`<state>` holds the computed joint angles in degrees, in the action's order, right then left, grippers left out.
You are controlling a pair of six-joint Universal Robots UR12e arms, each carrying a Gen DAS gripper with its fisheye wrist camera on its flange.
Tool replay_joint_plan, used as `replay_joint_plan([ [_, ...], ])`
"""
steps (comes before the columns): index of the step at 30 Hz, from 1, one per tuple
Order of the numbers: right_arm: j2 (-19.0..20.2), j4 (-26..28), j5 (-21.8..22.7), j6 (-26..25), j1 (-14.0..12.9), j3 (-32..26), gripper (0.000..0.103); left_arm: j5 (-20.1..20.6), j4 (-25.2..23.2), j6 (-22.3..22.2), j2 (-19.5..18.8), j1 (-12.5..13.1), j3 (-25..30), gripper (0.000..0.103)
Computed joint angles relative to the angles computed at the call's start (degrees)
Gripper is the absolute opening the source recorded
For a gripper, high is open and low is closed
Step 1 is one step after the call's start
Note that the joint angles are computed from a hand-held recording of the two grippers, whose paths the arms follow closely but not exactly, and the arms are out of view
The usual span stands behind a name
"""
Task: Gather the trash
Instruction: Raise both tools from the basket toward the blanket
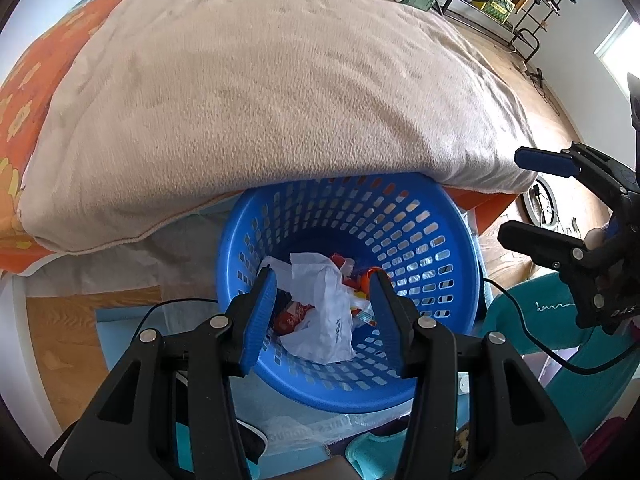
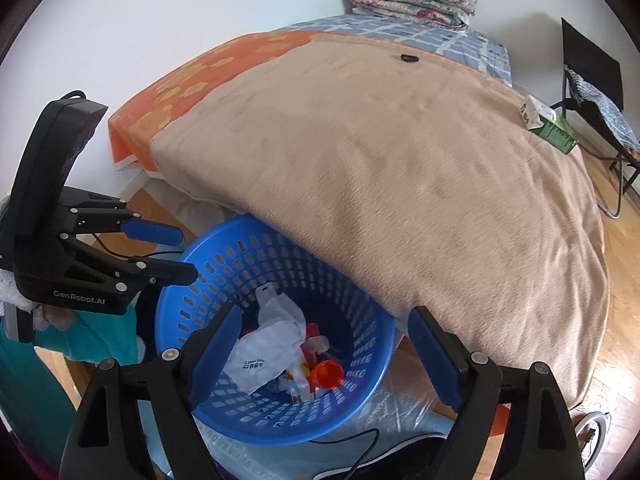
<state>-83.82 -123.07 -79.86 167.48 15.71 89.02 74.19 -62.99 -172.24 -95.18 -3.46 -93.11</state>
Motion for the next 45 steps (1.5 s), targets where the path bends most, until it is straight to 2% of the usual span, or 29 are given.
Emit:
replay_joint_plan([
  [13, 0.78, -3.77, -2.11, 4.24, -0.77, -2.36, 0.089, -1.41, 2.64, -1.09, -0.95, 0.73, 2.90, 0.049],
  [26, 2.40, -6.82, -2.31, 5.24, -1.77, -5.45, 0.089, -2.19, 5.76, -3.23, -3.49, 1.05, 7.38, 0.049],
  [36, 3.70, -6.98, 1.60, 8.83, -4.23, -8.07, 0.089, -1.95, 6.34, -3.56, -7.63, 1.05, 13.40, 0.049],
  [45, 7.31, -6.88, 0.93, 14.43, -7.18, -13.12, 0.089, -3.62, 6.21, -5.91, -13.11, 1.91, 20.45, 0.049],
])
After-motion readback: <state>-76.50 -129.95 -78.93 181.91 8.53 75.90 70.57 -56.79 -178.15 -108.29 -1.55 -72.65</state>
